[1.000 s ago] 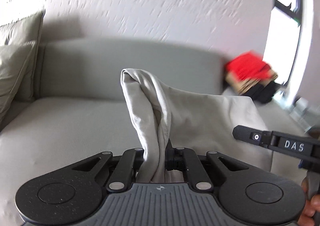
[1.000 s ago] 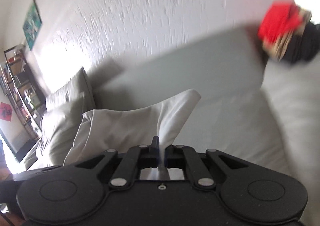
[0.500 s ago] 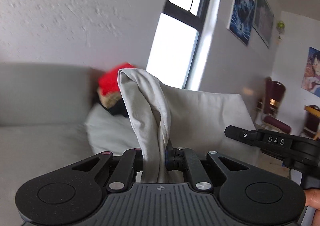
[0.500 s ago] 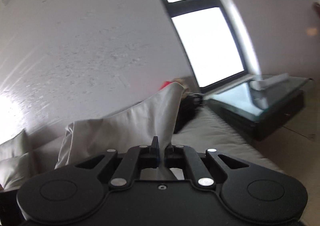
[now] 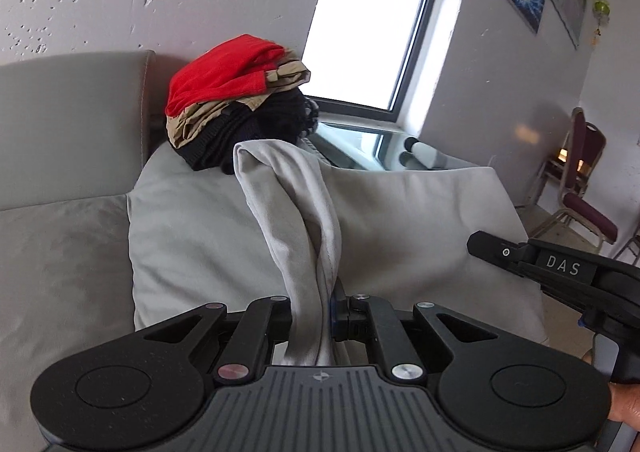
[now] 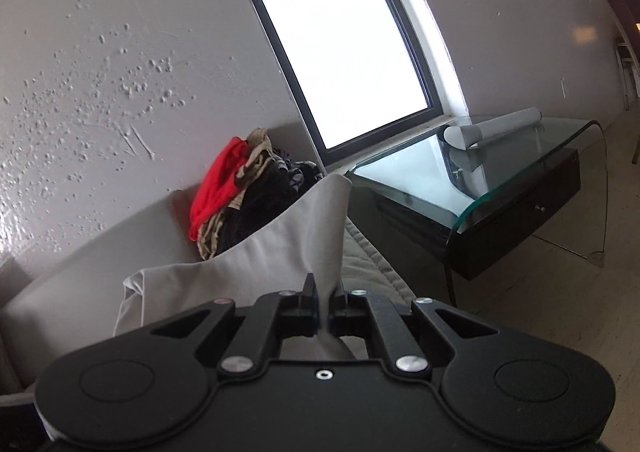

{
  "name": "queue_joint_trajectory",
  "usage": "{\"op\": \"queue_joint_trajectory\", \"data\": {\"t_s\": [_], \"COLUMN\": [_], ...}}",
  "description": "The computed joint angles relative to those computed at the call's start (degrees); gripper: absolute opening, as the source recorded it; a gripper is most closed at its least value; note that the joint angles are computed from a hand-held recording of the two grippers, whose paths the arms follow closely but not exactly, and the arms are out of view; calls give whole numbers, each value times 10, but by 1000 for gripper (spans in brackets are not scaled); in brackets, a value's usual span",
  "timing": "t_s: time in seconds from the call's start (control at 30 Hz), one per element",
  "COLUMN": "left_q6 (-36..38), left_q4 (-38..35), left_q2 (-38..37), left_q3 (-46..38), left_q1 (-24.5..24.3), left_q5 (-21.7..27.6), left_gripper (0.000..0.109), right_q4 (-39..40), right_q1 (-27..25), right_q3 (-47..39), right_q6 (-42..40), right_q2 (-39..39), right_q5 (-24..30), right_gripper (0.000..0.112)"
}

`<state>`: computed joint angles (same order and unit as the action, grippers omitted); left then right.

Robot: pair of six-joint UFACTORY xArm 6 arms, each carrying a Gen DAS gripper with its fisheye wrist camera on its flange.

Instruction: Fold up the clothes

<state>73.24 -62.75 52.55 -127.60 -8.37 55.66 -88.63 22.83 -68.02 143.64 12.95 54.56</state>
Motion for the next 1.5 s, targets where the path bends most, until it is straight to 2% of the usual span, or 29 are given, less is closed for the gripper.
{"op": "queue_joint_trajectory", "data": {"t_s": [0.03, 0.07, 0.1, 0.2, 0.27, 0.33, 0.37, 0.4, 0.43, 0.57, 0.73, 0.87, 1.07, 1.2, 1.3, 1.33, 1.4, 1.43, 1.5], "left_q6": [-16, -43, -77, -138, -127, -82, -51, -23, 3, 68, 54, 52, 58, 66, 67, 58, -12, -45, -73], "left_q4": [19, 44, 70, 110, 98, 70, 56, 45, 36, 30, 64, 78, 101, 93, 97, 116, 216, 259, 297], "left_q2": [18, 43, 66, 85, 72, 31, 2, -24, -47, -116, -150, -153, -154, -148, -146, -143, -137, -136, -148], "left_q3": [-20, -53, -82, -94, -81, -23, 18, 54, 87, 184, 225, 230, 242, 236, 233, 231, 229, 228, 238], "left_q1": [-8, -15, -19, -19, -5, 8, 12, 16, 20, 31, 50, 59, 61, 57, 44, 38, 21, 19, 26], "left_q5": [-17, -31, -47, -109, -96, -79, -70, -60, -50, -25, 0, -3, -21, -17, -11, -19, -48, -53, -50], "left_gripper": [19, 22, 23, 24, 24, 23, 23, 23, 23, 25, 27, 28, 27, 24, 25, 28, 28, 28, 27], "right_q4": [8, 17, 26, 48, 31, 32, 29, 26, 25, 80, 246, 253, 300, 267, 265, 282, 331, 359, 382], "right_q1": [-10, -20, -26, -17, 7, 19, 21, 24, 27, 39, 35, 51, 85, 116, 113, 111, 108, 107, 111], "right_q3": [-6, -12, -15, 12, 39, 49, 52, 53, 48, 14, -5, 5, 44, 33, 14, 4, -16, -20, -17], "right_q6": [-9, -19, -24, 12, 43, 48, 53, 55, 45, -42, -166, -156, -108, -109, -119, -134, -174, -190, -190], "right_q2": [8, 17, 22, 5, -15, -25, -28, -29, -27, -11, 1, -5, -49, -51, -34, -26, -10, -7, -17], "right_q5": [-8, -15, -18, 15, 47, 45, 29, 14, 1, -34, -90, -80, -102, -49, -21, -8, 17, 20, 12], "right_gripper": [5, 9, 19, 35, 45, 44, 39, 26, 21, 19, 20, 20, 19, 19, 16, 16, 16, 16, 17]}}
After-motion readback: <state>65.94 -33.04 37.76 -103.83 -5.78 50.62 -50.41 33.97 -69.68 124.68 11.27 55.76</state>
